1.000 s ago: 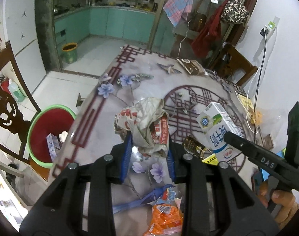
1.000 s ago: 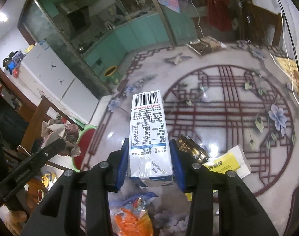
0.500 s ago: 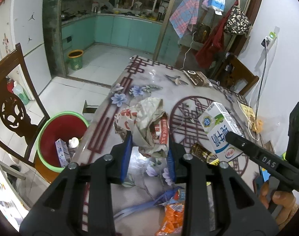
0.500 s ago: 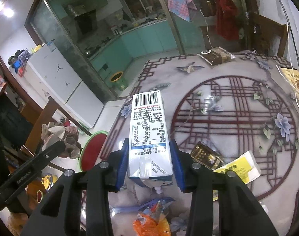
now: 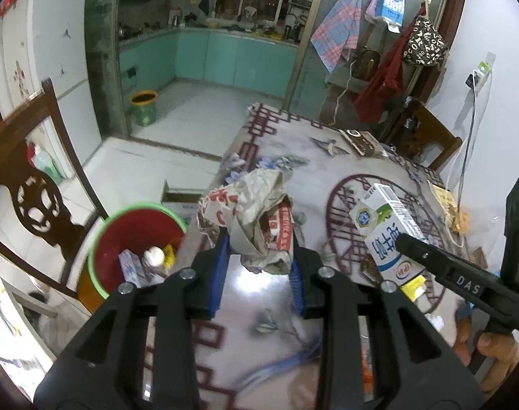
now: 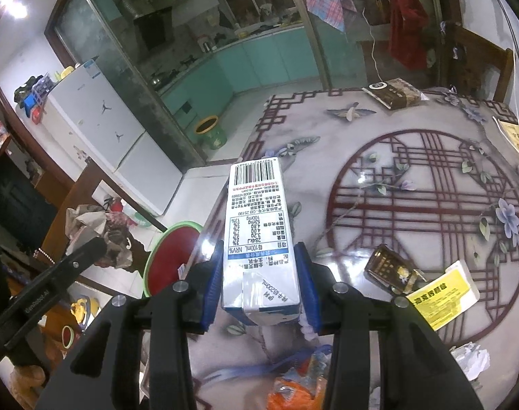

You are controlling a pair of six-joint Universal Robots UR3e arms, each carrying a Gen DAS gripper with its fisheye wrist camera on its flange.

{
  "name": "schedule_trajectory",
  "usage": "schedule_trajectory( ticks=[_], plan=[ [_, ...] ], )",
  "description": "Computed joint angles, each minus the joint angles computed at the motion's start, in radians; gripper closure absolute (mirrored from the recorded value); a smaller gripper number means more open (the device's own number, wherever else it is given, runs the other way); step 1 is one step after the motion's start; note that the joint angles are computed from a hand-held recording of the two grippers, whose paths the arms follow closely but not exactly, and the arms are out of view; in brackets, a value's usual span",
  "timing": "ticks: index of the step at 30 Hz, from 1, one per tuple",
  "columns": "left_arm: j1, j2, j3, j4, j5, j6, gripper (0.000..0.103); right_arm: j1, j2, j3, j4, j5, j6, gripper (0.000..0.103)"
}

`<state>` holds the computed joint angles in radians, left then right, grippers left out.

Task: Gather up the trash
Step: 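Carry the milk carton and crumpled wrapper over the red bucket with both tools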

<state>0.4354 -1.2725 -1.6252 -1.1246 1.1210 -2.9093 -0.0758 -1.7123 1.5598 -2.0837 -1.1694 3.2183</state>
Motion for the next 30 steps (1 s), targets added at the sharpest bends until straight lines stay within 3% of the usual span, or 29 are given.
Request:
schedule_trajectory(
  ticks=[18, 30],
  plan=[
    [0.14, -0.079, 0.099, 0.048, -0.089, 0.182, 0.072, 0.231, 0.205, -0.164, -0.052, -0.189, 0.204, 0.064],
    [0.226, -0.158, 0.167, 0.004, -0.178, 0.276, 0.072, 0.336, 0.343, -0.314, -0.049, -0.284, 0.31, 0.064]
  ],
)
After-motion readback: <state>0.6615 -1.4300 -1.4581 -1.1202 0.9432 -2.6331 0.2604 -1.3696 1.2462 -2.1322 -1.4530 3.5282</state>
